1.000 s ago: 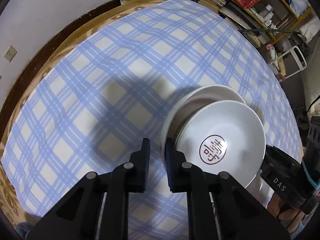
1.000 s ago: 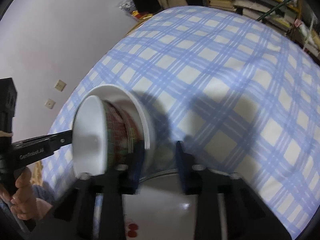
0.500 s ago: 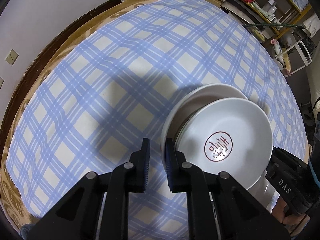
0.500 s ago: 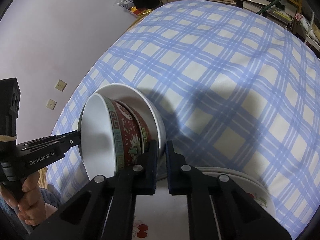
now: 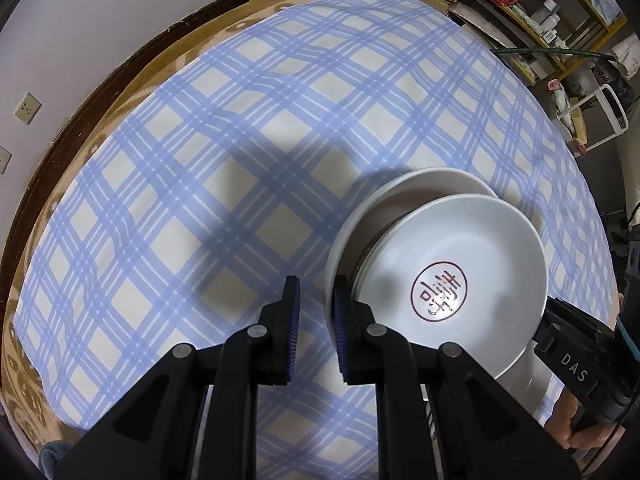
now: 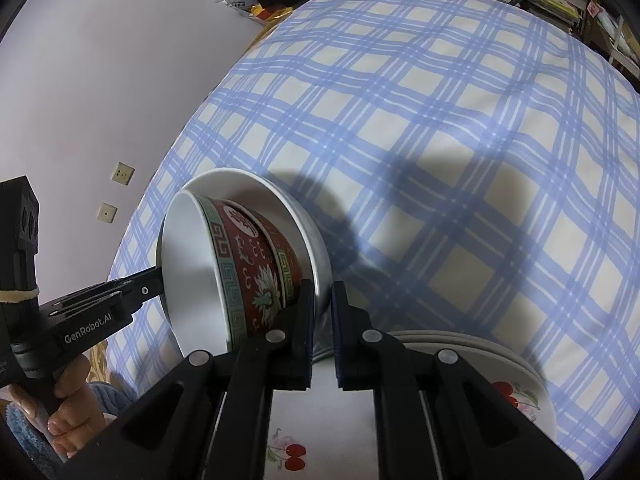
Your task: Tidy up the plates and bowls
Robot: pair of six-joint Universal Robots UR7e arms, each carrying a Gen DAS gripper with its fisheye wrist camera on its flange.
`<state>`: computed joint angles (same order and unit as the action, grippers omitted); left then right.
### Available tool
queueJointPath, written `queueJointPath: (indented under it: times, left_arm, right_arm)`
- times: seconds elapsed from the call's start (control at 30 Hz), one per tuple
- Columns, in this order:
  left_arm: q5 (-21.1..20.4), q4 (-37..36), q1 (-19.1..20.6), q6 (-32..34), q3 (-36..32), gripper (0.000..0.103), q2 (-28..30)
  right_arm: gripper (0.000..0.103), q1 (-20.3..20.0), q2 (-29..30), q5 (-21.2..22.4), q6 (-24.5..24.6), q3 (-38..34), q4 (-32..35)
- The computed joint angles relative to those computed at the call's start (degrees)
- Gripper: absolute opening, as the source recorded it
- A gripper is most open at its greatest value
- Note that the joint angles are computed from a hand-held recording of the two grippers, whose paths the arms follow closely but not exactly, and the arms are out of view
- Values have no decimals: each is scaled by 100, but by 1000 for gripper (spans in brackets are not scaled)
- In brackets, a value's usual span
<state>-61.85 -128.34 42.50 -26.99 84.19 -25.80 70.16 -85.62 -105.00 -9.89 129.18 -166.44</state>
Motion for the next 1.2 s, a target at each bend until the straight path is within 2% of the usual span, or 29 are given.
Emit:
queueJointPath:
  times: [0.2, 0.33, 0.43, 0.53, 0.63, 0.77, 1.1, 1.2]
  left_arm:
    - [-9, 296, 10, -59, -158, 19, 47]
    - [-224, 222, 50, 284, -268, 2, 112]
    - [-84, 169, 6, 363, -295, 2, 150]
    - [-152, 166, 20, 348, -344, 2, 122]
    - [-78, 266, -29, 336, -423, 2, 134]
    - [135, 353, -138, 265, -463, 2, 128]
    - [-30, 191, -416, 353, -412, 3, -136]
    - [-286, 140, -518, 343, -286, 3, -234]
  right_arm:
    - [11, -3, -12, 45, 25, 69, -159]
    - [12, -47, -23, 127, 141, 123, -267]
    - [12, 36, 11, -8, 222, 94, -259]
    - [12, 143, 18, -153, 499, 20, -154]
    - [12, 286, 36, -329, 453, 4, -228]
    - [11, 326, -32, -345, 746, -123, 94]
    - [11, 605, -593, -527, 975, -185, 456]
    - [11, 688, -905, -672, 1172, -69, 536]
